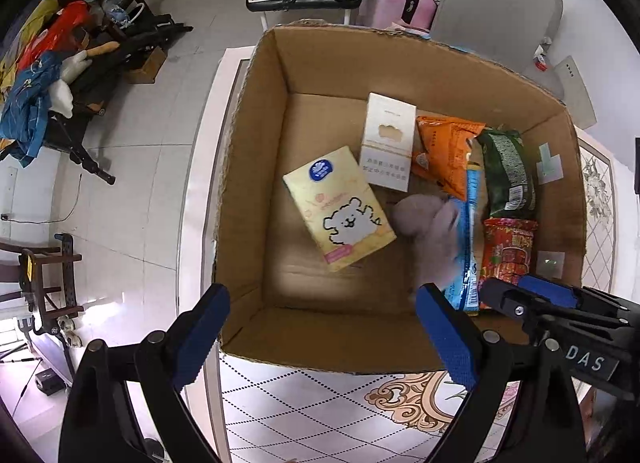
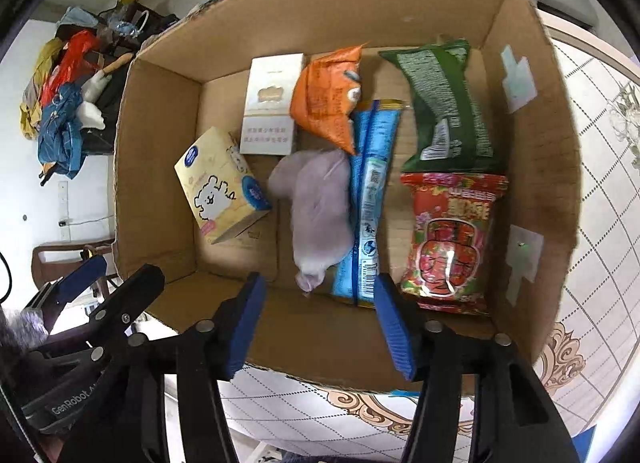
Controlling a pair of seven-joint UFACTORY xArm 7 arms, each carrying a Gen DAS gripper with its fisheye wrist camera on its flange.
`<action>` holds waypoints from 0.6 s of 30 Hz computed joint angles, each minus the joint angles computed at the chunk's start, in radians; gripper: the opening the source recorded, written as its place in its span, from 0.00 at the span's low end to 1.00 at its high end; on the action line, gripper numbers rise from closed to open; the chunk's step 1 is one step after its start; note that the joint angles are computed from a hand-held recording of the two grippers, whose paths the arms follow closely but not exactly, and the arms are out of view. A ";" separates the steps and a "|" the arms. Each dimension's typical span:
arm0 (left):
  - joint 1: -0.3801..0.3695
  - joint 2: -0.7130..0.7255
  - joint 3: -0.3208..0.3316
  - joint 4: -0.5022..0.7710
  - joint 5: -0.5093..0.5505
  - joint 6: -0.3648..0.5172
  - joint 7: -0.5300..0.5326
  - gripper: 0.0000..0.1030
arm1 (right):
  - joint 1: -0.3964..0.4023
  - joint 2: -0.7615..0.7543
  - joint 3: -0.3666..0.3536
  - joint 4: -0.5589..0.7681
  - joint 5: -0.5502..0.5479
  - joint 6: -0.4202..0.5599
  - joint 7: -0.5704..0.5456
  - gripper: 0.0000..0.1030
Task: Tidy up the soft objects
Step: 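Carry the lilac cloth into the box and open the right tool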
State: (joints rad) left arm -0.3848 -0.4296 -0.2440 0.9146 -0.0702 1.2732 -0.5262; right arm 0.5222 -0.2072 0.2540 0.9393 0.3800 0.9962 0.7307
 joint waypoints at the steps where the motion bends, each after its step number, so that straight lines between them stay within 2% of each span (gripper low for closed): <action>1: -0.003 -0.001 0.000 0.001 -0.006 -0.004 0.000 0.92 | -0.003 -0.017 0.001 -0.003 -0.016 0.013 0.010 0.58; 4: -0.011 0.001 -0.007 0.015 -0.015 -0.006 -0.006 0.92 | -0.013 -0.066 0.006 -0.004 -0.072 0.065 0.045 0.60; 6: -0.018 -0.002 -0.014 0.027 -0.021 -0.007 -0.016 0.92 | -0.021 -0.101 0.014 0.003 -0.124 0.112 0.074 0.76; 10: -0.033 -0.018 -0.035 0.054 -0.023 -0.001 -0.046 0.92 | -0.040 -0.178 0.037 0.022 -0.226 0.217 0.131 0.90; 18: -0.056 -0.057 -0.072 0.120 0.004 0.038 -0.096 0.92 | -0.063 -0.302 0.060 0.035 -0.300 0.352 0.170 0.94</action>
